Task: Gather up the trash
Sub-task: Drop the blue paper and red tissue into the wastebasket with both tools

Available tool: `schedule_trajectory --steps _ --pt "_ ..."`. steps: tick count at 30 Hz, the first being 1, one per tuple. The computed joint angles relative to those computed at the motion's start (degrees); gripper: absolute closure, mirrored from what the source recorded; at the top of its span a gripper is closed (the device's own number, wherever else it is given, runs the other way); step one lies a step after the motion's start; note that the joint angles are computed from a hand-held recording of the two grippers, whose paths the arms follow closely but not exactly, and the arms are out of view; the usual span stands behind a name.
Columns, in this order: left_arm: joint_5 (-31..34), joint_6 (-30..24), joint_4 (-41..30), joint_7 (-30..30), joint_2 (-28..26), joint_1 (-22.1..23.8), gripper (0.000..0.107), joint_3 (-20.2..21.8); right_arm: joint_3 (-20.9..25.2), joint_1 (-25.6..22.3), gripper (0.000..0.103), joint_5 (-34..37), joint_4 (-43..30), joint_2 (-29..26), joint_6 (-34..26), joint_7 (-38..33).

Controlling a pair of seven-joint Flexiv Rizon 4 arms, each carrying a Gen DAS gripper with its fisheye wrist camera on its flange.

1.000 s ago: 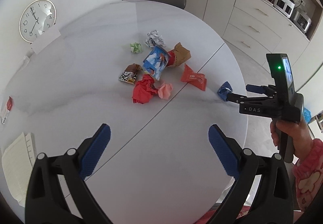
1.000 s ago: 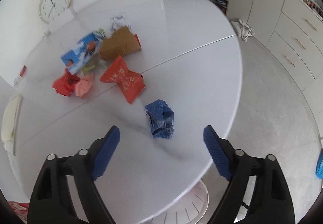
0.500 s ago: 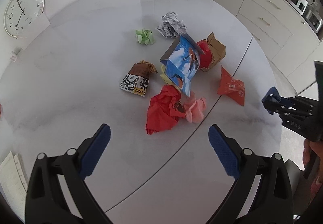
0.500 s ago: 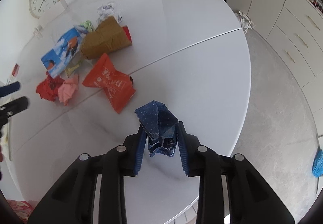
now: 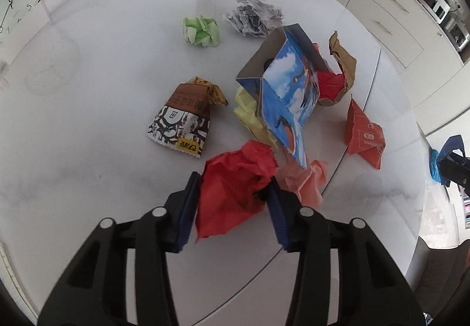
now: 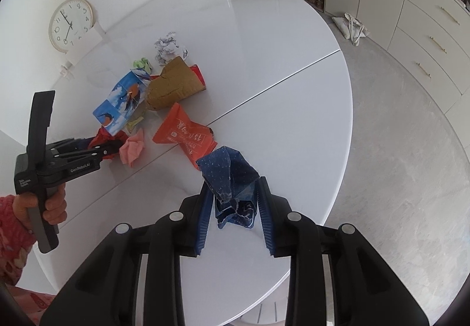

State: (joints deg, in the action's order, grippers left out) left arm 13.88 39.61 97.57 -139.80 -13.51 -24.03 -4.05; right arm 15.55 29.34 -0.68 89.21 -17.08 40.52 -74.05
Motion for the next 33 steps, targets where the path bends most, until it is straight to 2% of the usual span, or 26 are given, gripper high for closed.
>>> schedule_trajectory --steps 5,7,12,15,20,26,27,29,33 --pt "0.1 0.4 2.9 -1.1 3.6 -0.3 0.066 -0.2 0.6 -1.4 0.072 3.7 2.2 2.8 1.5 0.6" --pt "0.9 -1.4 2.7 -2.1 5.1 -0.7 0.066 -0.9 0.8 -2.0 0.072 4.9 4.2 5.1 2.4 0.9" --pt "1.7 -3.8 3.2 -4.6 9.9 -1.9 0.066 -3.5 1.1 -3.1 0.072 5.7 11.2 13.3 2.8 1.7" --pt "3.3 -6.4 0.6 -4.7 10.8 -2.8 0.066 -5.7 1.2 -3.6 0.072 6.1 16.5 18.9 1.5 3.0" --pt "3.1 -7.3 -3.4 -5.6 9.6 -5.2 0.065 -8.3 1.1 -3.8 0.072 9.8 25.2 25.2 0.0 3.9" --pt "3.1 -9.2 -11.6 -2.0 2.6 -9.4 0.065 -9.1 0.8 -2.8 0.069 12.4 31.1 25.3 1.4 2.0" --pt "3.1 -9.8 -13.0 -1.5 1.7 -10.3 0.065 -9.0 0.7 -2.6 0.066 12.8 31.7 25.0 1.2 1.7" --pt "3.2 -10.4 -15.3 -0.3 -0.2 -12.1 0.065 -8.8 0.6 -2.7 0.046 12.7 32.8 24.9 1.4 1.8" --pt "2.9 -10.8 -18.9 1.4 -3.2 -15.0 0.065 -8.0 0.4 -3.2 0.032 12.2 34.1 26.8 1.6 3.0"
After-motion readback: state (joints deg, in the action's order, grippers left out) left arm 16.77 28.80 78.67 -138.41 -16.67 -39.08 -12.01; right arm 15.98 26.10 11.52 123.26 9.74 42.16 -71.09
